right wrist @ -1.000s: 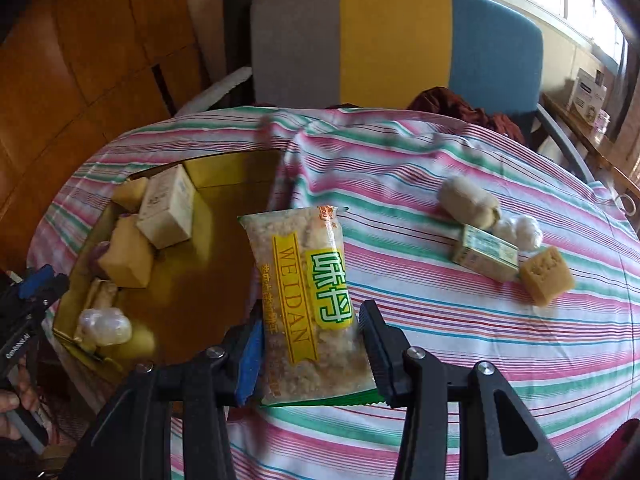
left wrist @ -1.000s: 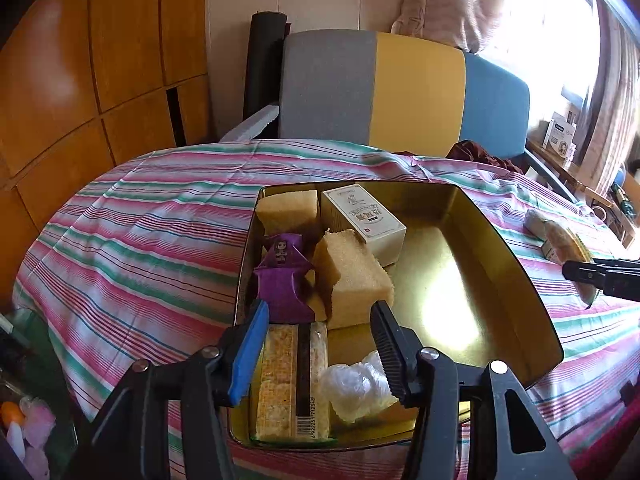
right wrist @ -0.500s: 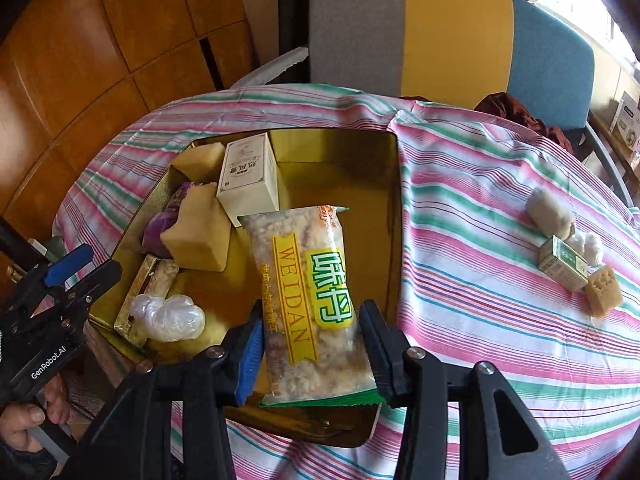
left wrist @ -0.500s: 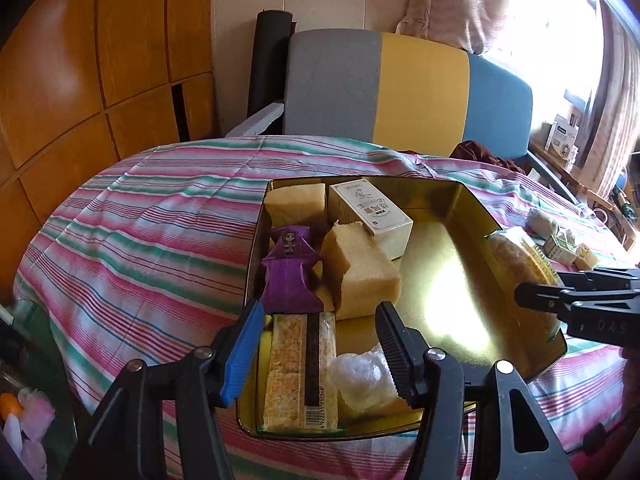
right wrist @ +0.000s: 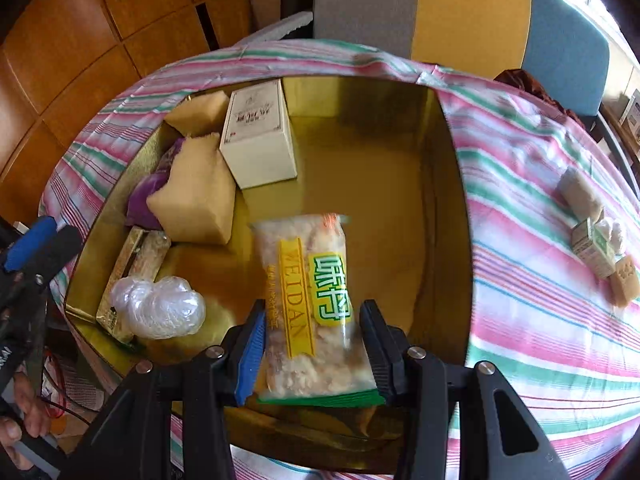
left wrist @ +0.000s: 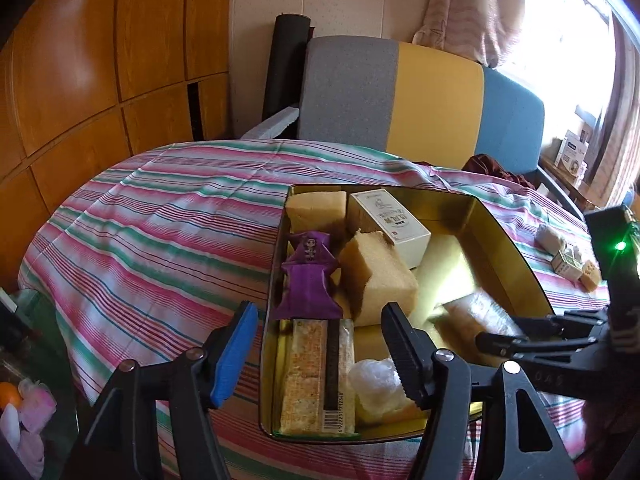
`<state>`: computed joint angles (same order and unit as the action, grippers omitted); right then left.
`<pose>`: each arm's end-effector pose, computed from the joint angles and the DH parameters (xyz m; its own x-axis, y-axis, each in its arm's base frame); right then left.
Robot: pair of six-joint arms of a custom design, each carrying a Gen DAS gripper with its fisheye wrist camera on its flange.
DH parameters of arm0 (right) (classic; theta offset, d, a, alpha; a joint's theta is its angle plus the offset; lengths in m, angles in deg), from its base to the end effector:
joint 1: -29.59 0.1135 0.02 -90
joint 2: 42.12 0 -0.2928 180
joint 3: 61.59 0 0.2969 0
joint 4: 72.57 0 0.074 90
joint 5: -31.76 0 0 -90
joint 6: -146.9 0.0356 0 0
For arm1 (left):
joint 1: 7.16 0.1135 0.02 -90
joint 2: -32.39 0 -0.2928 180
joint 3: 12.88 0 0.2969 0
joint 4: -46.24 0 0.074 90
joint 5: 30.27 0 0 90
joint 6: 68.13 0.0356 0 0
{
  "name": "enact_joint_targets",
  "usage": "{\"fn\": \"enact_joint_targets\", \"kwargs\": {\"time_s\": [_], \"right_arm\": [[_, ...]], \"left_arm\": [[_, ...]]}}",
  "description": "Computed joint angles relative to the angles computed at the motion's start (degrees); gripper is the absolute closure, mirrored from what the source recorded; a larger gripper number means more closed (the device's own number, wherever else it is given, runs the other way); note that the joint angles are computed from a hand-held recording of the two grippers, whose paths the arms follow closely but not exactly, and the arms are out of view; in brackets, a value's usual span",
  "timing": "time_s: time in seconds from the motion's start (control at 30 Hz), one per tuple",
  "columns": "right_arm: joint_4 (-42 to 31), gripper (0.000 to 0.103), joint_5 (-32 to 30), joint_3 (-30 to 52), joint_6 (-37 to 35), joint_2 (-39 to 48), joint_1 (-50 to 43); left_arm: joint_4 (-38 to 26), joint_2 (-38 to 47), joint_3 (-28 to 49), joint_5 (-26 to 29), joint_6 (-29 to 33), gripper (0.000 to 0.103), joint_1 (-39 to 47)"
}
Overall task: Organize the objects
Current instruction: 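Carry the WEIDAN packet into the gold tray and open the right tool, then move both tools back toward the remaining items on the table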
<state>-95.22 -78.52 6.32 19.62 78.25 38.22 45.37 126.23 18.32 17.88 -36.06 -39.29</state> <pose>0.3704 0.0687 0.0269 -0.6217 -0.6690 -0.4074 -0.7608 0.6394 0.1109 0.1997 -0.0974 0.0520 -0.5246 -0.4159 -0.7428 -0.5657 0.8223 -0.0609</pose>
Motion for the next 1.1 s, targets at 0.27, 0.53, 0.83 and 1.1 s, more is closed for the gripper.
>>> {"fn": "enact_joint_targets", "kwargs": {"time_s": [0.27, 0.53, 0.83, 1.1], "right_arm": [[-1.7, 0.055, -4.0, -1.6, -4.5, 0.2, 1.0], [-3.0, 0.055, -6.7, -2.6, -6.6, -0.4, 0.8], [4.4, 0.054, -7.8, -8.8, -6.1, -7.1, -1.3], [9.2, 0.054, -7.4, -11.7, -6.6, -11.5, -3.7]], "left_arm": [[0.5, -0.2, -1.0, 0.5, -0.8, 0.038, 0.9], [-0.8, -0.3, -0.5, -0.3, -1.5, 0.035, -0.2], [-2.1, -0.1, 0.3, -0.7, -2.2, 0.032, -0.9], [-3.5, 0.6, 1.7, -0.9, -2.1, 0.032, -1.9]]}}
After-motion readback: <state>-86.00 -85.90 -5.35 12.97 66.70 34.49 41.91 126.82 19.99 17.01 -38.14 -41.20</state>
